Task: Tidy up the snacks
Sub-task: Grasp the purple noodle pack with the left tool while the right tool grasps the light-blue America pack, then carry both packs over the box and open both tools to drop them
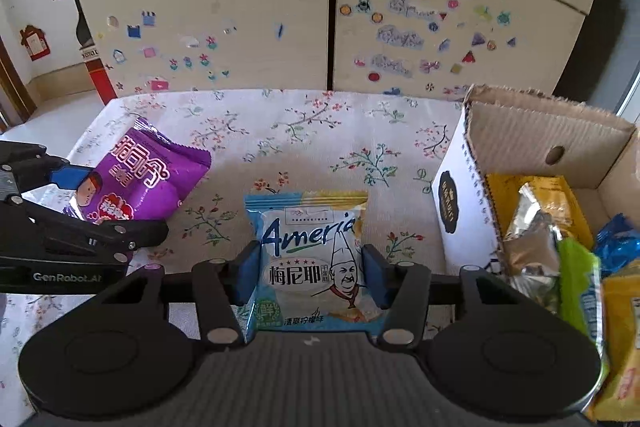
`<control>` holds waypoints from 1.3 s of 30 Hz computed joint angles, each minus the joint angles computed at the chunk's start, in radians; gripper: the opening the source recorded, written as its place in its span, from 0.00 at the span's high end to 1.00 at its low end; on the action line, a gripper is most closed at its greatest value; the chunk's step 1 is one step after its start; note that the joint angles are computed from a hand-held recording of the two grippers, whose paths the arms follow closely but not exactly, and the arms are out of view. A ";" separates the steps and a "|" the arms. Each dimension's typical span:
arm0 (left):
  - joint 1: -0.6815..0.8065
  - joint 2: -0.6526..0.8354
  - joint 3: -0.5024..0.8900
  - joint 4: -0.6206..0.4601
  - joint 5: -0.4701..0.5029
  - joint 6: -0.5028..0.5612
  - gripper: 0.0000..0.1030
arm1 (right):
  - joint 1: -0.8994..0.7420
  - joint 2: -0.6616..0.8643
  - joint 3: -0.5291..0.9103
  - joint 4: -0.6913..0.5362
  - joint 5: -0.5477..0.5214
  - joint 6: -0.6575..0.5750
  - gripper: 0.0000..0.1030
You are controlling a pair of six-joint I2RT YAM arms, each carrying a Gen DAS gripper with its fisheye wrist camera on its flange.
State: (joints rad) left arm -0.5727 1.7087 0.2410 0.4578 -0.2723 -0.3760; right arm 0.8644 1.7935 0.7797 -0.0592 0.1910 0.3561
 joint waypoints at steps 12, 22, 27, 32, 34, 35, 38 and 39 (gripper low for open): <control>-0.204 -0.286 -0.002 -0.291 -0.139 -0.136 0.34 | 0.037 -0.315 -0.093 -0.139 0.066 -0.004 0.42; -0.450 -0.473 0.054 -0.589 -0.300 -0.335 0.34 | 0.088 -0.590 -0.185 -0.280 0.127 0.027 0.42; -0.555 -0.484 0.093 -0.693 -0.362 -0.435 0.34 | 0.088 -0.665 -0.203 -0.311 0.124 0.020 0.42; -0.600 -0.456 0.128 -0.732 -0.396 -0.471 0.34 | 0.074 -0.715 -0.220 -0.332 0.122 0.015 0.42; -0.600 -0.462 0.134 -0.734 -0.397 -0.475 0.34 | 0.064 -0.731 -0.225 -0.338 0.117 0.010 0.42; -0.600 -0.466 0.136 -0.733 -0.398 -0.476 0.34 | 0.061 -0.740 -0.229 -0.341 0.117 0.008 0.42; -0.611 -0.463 0.146 -0.734 -0.403 -0.484 0.34 | 0.050 -0.762 -0.238 -0.350 0.117 0.001 0.42; -0.611 -0.460 0.149 -0.728 -0.401 -0.484 0.34 | 0.047 -0.768 -0.241 -0.353 0.117 0.001 0.42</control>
State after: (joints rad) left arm -1.1836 1.2482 0.3899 -0.2705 -0.6734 -0.8597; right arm 0.9118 1.0255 0.5391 -0.4122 0.3083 0.3569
